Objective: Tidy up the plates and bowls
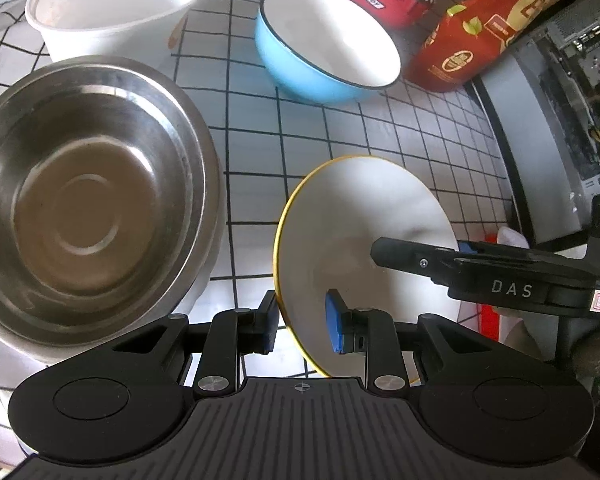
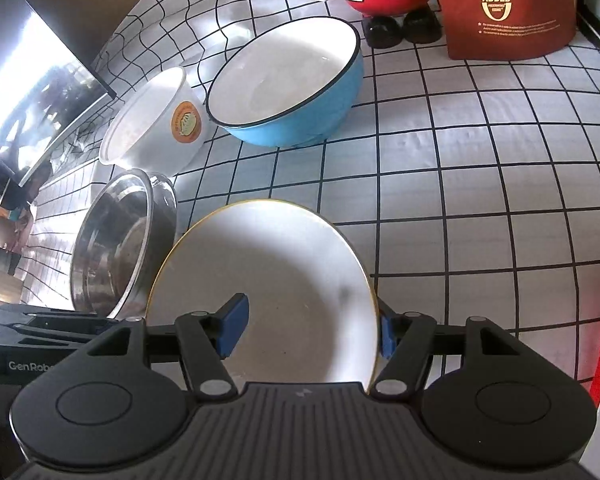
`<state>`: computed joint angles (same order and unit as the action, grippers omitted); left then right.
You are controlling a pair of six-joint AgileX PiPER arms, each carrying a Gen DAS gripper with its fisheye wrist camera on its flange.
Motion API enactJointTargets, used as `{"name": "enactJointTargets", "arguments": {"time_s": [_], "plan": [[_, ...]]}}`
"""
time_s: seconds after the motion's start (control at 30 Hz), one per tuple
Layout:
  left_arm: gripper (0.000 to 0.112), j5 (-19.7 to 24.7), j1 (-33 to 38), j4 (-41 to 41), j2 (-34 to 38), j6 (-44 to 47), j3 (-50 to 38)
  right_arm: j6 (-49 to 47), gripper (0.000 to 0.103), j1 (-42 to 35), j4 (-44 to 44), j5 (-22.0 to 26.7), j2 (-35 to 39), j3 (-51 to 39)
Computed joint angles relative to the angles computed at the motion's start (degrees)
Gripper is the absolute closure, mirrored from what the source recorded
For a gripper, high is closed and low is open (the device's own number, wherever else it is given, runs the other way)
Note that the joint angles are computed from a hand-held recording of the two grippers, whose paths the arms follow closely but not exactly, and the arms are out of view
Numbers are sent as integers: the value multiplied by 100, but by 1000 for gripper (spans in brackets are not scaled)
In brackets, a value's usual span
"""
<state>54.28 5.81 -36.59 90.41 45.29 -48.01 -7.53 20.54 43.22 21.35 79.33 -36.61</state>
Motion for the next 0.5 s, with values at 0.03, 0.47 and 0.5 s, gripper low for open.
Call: {"name": "enactJointTargets", "arguments": {"time_s": [0.03, 0.47, 0.5], "plan": [[84, -17, 18, -25, -13, 62, 15, 224, 38, 58, -217, -33, -12, -4], [83, 75, -201, -253, 203, 419, -196, 1728, 34, 9, -1590, 109, -216, -19], [83, 186, -166, -157, 188, 387, -268, 1965, 30, -22, -1876, 174, -343, -39]]}}
